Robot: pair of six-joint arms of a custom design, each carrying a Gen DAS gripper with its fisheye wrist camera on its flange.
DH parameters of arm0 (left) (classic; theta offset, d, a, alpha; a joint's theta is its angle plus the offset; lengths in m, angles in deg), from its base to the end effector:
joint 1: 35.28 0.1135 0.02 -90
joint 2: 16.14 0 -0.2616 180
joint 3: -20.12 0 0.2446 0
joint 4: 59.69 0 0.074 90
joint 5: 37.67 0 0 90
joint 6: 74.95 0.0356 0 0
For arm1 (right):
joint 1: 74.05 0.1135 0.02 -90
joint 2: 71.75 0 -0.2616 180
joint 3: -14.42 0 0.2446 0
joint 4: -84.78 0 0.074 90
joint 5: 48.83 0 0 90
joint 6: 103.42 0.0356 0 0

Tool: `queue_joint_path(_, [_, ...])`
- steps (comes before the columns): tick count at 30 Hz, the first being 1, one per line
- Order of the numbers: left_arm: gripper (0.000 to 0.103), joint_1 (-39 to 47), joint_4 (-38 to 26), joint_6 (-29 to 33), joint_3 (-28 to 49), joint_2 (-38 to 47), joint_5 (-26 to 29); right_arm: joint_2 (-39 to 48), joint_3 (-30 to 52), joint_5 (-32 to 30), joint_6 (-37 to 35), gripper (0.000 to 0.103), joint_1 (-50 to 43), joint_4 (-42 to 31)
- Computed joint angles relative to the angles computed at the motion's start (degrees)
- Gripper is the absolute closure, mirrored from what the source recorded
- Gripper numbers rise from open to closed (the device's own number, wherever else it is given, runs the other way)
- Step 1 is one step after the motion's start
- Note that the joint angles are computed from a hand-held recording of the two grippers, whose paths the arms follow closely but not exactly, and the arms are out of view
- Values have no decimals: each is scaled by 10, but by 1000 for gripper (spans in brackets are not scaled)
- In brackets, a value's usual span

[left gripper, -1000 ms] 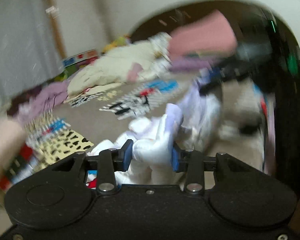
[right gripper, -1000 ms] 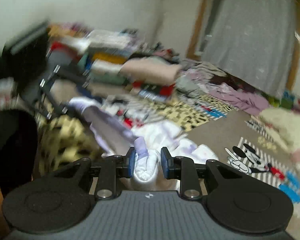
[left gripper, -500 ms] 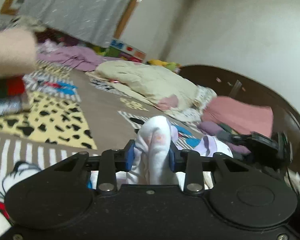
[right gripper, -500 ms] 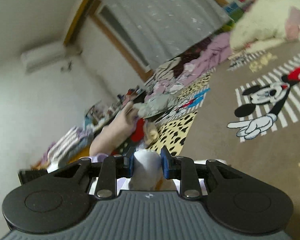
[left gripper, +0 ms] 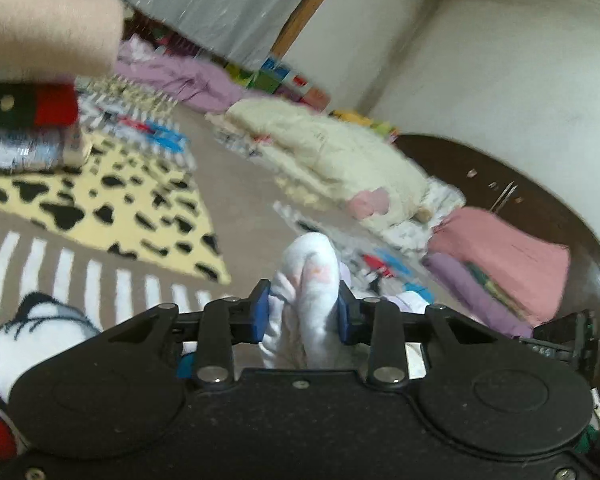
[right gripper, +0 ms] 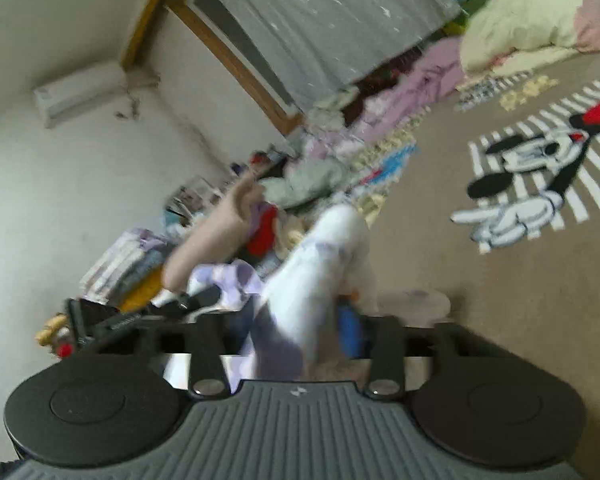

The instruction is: Fold clothes

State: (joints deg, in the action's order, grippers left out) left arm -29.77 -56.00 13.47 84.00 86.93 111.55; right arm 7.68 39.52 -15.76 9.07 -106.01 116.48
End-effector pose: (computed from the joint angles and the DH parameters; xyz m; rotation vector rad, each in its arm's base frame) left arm 0.3452 0.0026 0.1602 0.4476 1.9751 -1.0696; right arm 0.1862 -0.0810 0.1360 0.2389 1.8505 0.8516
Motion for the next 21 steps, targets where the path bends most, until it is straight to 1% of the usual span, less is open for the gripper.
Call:
queue_joint_path(3, [70, -22, -47, 27, 27, 21, -51, 36, 17, 64, 10, 69, 29, 0])
queue_joint_path(5, [62, -28, -49, 30, 23, 11, -77, 41, 24, 105, -6, 69, 48, -22])
queue_joint_path(6, [60, -31, -49, 32, 20, 6, -89, 44, 28, 123, -12, 69, 59, -32])
queue_joint_path(8, [50, -16, -42, 35, 3, -25, -90, 45, 24, 145, -4, 69, 72, -26])
queue_joint_path(9, [48, -9, -40, 37, -5, -41, -89, 45, 22, 146, 4, 69, 72, -21])
queue_joint_path(12, [48, 16, -33, 42, -26, -87, -85, 38, 10, 142, 32, 67, 66, -4])
queue_joint_path(13, [48, 27, -42, 54, -34, -107, -70, 27, 4, 145, 38, 61, 66, -5])
queue_joint_path(16, [48, 55, -105, 128, -60, -183, -27, -30, -16, 174, 47, 55, 70, -27])
queue_joint_path(18, [48, 66, -185, 202, -59, -210, 18, -89, -31, 198, 43, 54, 73, -53])
queue_joint_path(19, [48, 63, -216, 239, -61, -216, 23, -125, -37, 220, 30, 53, 80, -74])
queue_joint_path(20, [48, 59, -246, 275, -63, -221, 27, -184, -48, 250, 0, 53, 92, -109])
queue_joint_path(21, [48, 51, -262, 311, -72, -221, 23, -246, -57, 279, -31, 53, 106, -147])
